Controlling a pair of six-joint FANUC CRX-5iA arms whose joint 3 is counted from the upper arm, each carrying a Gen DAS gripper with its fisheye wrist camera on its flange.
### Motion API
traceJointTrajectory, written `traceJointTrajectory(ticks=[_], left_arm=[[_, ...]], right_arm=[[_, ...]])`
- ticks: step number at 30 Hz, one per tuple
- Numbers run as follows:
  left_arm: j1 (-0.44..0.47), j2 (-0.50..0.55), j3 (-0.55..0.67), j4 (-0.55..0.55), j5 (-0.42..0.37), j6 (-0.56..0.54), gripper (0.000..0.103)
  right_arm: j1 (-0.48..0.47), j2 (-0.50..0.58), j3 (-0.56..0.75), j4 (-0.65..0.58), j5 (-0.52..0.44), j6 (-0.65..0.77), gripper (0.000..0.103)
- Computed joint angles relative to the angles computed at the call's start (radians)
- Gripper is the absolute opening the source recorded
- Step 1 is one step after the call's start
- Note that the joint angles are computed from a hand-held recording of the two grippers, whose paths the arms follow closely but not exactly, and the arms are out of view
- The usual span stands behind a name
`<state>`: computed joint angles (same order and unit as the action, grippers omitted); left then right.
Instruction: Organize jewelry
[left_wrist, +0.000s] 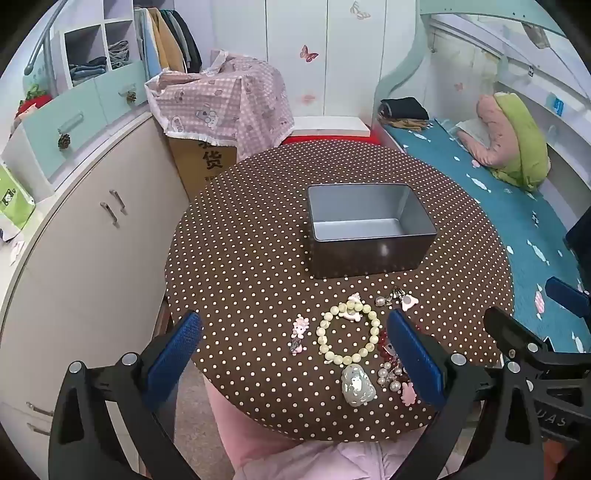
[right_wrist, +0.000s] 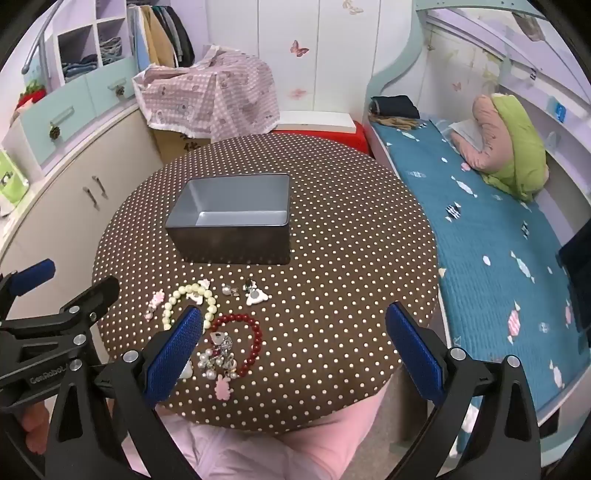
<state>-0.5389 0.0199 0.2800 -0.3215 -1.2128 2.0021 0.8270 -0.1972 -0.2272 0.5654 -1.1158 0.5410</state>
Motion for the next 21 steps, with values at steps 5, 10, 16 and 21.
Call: traceJointTrajectory(ticks=[5,10,16,21], left_arm=[[0.008,-0.01,-0.016,0.019,0.016,-0.01,0.096],[-0.011,-0.016,-0.021,-0.003,0.005,0.011,0.096],[0.001,-0.001,-0.014,0.016,-0.002,-0.005,0.096],[0.011,0.003,-0.024,0.028,0.011,-0.01,0.096]], right_arm=[[-0.002,0.001,0.003,-0.004,-0.005,0.005,0.096],[0.005,-0.003,-0.003,0.001,-0.005,-0.002,0.096],[0.009,-0.014,-0.037,0.001,0.01,-0.023,0.096],[-0.007,0.004,0.0,-0.018,-0.001,0.003,0.096]])
